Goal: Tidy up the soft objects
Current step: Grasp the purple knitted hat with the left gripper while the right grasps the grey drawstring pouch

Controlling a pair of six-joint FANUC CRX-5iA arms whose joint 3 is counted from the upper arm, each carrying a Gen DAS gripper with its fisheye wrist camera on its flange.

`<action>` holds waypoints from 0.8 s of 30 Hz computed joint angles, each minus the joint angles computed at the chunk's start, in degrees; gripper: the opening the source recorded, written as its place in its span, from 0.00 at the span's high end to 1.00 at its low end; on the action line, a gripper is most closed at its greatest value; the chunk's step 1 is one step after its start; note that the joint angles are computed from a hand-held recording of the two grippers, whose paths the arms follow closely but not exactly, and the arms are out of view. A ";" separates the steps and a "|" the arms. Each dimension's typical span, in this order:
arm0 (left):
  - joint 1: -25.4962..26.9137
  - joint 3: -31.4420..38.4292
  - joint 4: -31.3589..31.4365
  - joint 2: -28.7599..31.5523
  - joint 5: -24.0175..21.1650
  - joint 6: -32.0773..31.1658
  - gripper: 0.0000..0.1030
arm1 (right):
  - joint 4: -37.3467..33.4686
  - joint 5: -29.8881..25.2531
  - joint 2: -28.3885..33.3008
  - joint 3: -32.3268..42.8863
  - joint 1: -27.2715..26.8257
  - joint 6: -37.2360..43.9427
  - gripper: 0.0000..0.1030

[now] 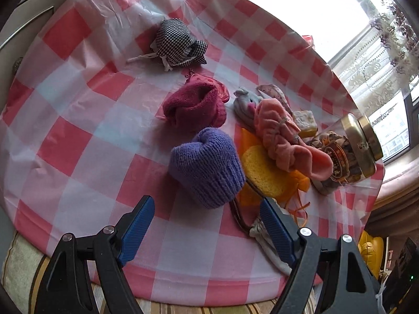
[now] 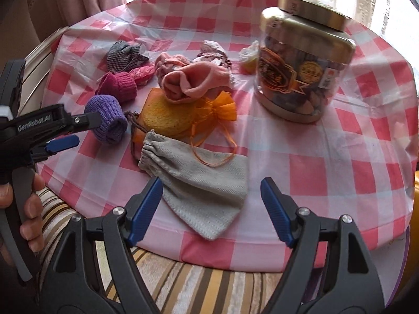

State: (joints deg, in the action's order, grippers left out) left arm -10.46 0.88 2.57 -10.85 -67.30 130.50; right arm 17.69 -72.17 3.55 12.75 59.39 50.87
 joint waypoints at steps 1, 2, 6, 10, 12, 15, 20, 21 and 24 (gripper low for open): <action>0.20 0.01 -0.19 0.44 0.85 0.24 0.19 | -0.07 0.08 0.89 0.53 0.08 1.58 0.23; 0.40 -0.17 -0.59 0.70 1.85 0.45 0.19 | -0.05 0.15 1.69 0.90 0.13 2.98 0.23; 2.15 -2.75 2.08 1.37 5.21 -1.09 0.19 | -2.32 -1.14 4.69 3.09 -0.51 7.23 0.23; 2.54 -6.37 3.76 0.12 10.19 -3.57 0.24 | -4.44 -1.72 6.57 4.65 -1.50 8.81 0.23; 2.33 -7.25 4.51 -0.21 11.88 -5.30 0.32 | -4.77 -2.03 7.62 5.56 -1.82 9.01 0.23; 1.36 -7.10 3.01 -0.28 13.24 -5.92 0.36 | -5.19 -1.81 8.12 5.72 -1.94 8.85 0.23; 2.45 -10.65 6.52 -1.93 17.29 -8.36 0.46 | -3.93 -0.08 7.30 4.11 -1.57 8.06 0.45; 2.57 -11.16 6.87 -2.26 17.78 -8.40 0.46 | -3.89 0.23 7.10 3.88 -1.35 8.15 0.49; 2.79 -12.15 7.40 -3.03 18.81 -8.29 0.48 | -3.43 1.03 6.88 3.34 -0.43 8.86 0.68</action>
State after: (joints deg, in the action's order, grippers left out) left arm -7.67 -11.27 9.97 -13.88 -48.49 122.21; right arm 14.25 -71.14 10.43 16.09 58.97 59.72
